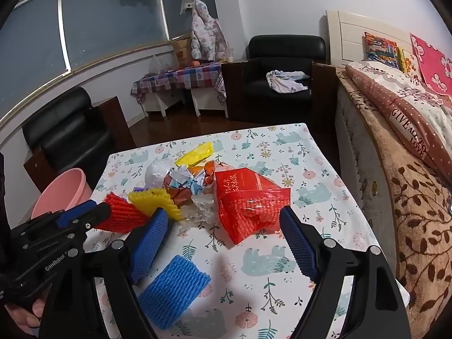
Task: Collect trash
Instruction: 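Close the left gripper on the red foam net on the table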
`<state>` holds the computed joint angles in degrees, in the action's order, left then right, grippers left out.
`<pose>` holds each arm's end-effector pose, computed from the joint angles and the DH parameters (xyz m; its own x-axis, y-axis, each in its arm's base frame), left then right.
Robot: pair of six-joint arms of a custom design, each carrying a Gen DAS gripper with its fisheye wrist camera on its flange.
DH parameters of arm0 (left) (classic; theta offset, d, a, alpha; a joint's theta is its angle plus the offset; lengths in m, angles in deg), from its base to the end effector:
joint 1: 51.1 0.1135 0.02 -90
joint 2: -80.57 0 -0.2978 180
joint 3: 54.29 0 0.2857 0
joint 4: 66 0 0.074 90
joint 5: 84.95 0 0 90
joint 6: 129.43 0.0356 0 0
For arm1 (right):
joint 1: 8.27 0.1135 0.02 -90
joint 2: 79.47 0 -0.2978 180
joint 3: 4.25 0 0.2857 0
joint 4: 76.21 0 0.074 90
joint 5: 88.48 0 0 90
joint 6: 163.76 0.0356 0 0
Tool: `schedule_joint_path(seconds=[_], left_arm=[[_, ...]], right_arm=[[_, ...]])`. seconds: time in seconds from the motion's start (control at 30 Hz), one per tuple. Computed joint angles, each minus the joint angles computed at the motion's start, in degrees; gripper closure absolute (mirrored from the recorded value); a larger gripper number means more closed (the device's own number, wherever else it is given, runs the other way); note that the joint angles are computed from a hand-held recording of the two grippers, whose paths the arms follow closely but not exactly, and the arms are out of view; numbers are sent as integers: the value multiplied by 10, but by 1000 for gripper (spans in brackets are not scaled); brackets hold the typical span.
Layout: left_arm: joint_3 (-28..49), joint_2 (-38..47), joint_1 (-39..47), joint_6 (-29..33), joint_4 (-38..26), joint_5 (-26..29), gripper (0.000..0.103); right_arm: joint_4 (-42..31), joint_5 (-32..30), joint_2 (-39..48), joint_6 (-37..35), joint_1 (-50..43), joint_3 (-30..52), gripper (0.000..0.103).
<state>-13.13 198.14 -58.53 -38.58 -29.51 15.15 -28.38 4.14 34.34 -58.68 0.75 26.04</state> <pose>0.3052 -0.0461 0.0298 -0.6324 0.0972 -0.7685 0.2701 0.9575 -0.1011 0.2585 0.0394 0.0382 -0.5875 0.1699 -0.7912 0.0341 0.9820 0.1856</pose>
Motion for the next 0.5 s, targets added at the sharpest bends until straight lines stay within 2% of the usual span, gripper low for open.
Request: schedule_joint_path(seconds=[0.13, 0.5], left_arm=[[-6, -6, 23, 2, -1, 26, 72], [-16, -18, 45, 3, -11, 36, 72]], right_arm=[[8, -5, 3, 0, -1, -2, 24], [12, -21, 10, -3, -3, -2, 26]])
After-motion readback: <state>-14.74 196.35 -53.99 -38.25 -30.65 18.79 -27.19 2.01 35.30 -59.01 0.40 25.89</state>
